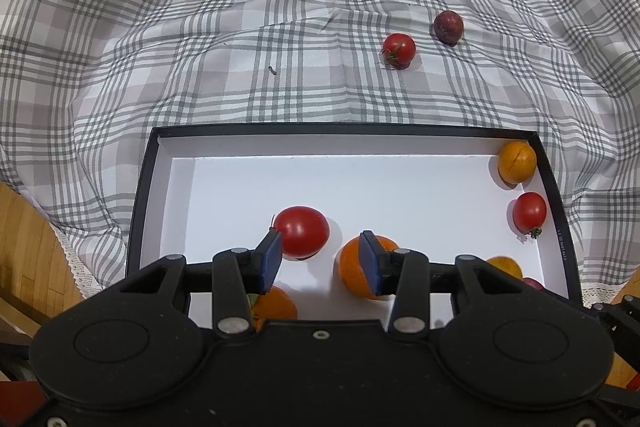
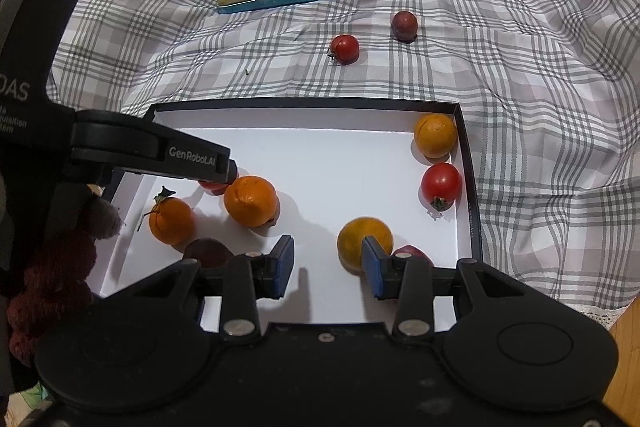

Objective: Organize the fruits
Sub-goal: 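Open right tool releasing the apricot while left tool releases the tangerine, then move both open tools back toward the red tomato and purple plum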

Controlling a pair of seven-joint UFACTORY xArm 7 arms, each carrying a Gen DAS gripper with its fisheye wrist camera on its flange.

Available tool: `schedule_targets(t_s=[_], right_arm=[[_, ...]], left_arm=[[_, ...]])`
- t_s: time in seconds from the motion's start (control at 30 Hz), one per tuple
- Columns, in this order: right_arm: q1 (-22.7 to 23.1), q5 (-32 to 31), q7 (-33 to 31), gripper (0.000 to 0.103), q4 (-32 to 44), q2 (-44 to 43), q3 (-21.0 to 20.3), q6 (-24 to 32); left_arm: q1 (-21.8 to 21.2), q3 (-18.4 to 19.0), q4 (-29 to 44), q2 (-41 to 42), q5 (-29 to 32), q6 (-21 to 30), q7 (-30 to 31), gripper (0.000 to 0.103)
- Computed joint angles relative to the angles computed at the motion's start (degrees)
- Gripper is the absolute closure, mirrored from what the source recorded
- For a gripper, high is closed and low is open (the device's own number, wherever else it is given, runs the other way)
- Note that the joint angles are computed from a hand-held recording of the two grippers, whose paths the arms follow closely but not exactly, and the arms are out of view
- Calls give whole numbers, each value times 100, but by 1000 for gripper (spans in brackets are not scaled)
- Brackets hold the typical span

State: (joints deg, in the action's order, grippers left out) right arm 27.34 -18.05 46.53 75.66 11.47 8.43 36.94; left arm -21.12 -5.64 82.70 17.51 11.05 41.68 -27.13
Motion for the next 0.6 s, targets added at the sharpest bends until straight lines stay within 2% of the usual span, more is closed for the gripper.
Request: schedule_targets(t_s=[0.23,0.6], right_arm=[[-27,-209,290,62,52,27,-112,10],[-175,-689,871,62,369,245,-348,-2]], left_arm=[[-5,24,24,27,61,-130,50,53],[3,57,626,447,-20,130,179,53]])
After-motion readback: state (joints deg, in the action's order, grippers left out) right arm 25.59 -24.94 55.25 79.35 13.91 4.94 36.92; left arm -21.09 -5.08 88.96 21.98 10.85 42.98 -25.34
